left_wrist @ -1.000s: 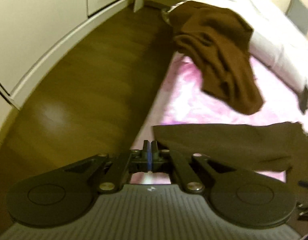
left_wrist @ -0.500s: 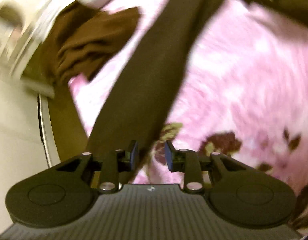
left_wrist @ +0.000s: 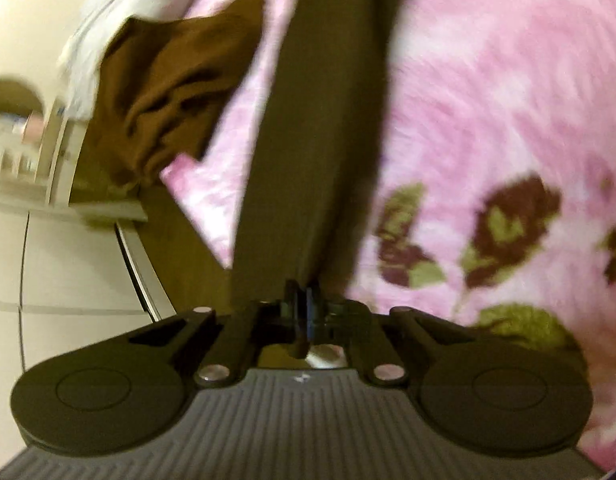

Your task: Fold clothes

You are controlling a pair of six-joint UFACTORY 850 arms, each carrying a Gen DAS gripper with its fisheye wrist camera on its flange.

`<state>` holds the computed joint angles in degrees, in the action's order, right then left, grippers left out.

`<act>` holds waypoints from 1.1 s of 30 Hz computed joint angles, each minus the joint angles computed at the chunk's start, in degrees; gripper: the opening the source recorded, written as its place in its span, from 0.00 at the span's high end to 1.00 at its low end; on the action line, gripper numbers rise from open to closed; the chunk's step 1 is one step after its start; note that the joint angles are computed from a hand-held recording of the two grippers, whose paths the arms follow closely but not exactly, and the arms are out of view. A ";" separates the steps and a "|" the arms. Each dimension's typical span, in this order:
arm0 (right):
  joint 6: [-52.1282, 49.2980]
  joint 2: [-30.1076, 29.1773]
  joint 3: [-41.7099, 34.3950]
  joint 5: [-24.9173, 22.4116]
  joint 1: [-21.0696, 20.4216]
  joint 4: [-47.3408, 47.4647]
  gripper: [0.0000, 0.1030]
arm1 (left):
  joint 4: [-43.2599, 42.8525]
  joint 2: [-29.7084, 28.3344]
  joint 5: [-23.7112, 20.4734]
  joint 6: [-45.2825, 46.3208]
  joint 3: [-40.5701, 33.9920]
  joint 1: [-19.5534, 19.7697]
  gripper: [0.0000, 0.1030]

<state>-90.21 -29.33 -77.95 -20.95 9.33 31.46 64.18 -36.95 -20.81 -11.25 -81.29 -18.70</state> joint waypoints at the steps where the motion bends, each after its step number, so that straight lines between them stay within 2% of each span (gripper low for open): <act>1: -1.17 0.48 -0.42 -2.04 -0.60 0.53 0.98 | -5.44 0.36 -0.11 2.80 -0.83 0.38 0.97; 4: -3.08 1.26 -1.85 -7.58 -2.14 0.57 0.98 | -17.07 1.13 -1.39 9.57 -2.33 1.02 0.97; 7: -1.49 0.68 -1.86 -8.81 -2.34 -2.23 0.97 | -18.76 1.23 -2.96 11.78 -1.50 0.63 0.95; 9: -3.34 0.97 -0.50 -8.03 -2.26 -0.64 0.97 | -19.73 1.28 -4.01 13.10 -0.96 0.36 0.93; 10: -3.78 1.27 0.38 -7.14 -2.21 0.33 0.97 | -18.33 1.94 -4.26 11.34 0.27 0.04 0.91; 13: 2.24 1.38 0.78 -8.40 -2.73 2.07 0.96 | -16.87 3.44 -5.45 7.76 2.64 -0.59 0.87; 14: 4.79 1.77 1.28 -9.01 -3.21 3.20 0.90 | -17.04 4.08 -5.75 6.70 3.33 -0.80 0.86; 15: 7.10 2.34 2.01 -9.59 -3.77 4.34 0.64 | -17.98 4.68 -5.93 6.21 3.84 -1.05 0.85; 16: 9.94 3.06 3.01 -9.91 -4.41 5.57 0.31 | -18.95 5.29 -6.11 5.72 4.33 -1.31 0.84; 17: 12.32 3.92 4.26 -10.23 -5.19 6.98 0.25 | -20.10 5.88 -6.06 5.42 4.76 -1.76 0.83; 20: 27.30 4.76 5.00 -16.11 -8.81 4.46 0.25 | -24.91 7.59 -5.68 5.32 5.73 -3.36 0.82; 21: 31.58 5.48 5.80 -17.66 -10.33 3.74 0.25 | -27.80 8.13 -5.11 6.54 6.03 -4.02 0.79; 23: 38.48 8.04 8.65 -18.15 -13.27 0.86 0.25 | -35.07 8.94 -3.91 11.06 6.26 -5.47 0.74; 30: 62.14 17.10 17.21 -20.70 -25.15 -18.25 0.25 | -61.13 8.37 -2.83 32.91 4.51 -13.16 0.71; 33: 65.02 20.95 19.63 -20.09 -30.88 -22.96 0.25 | -67.89 7.30 -4.03 38.68 2.75 -16.59 0.69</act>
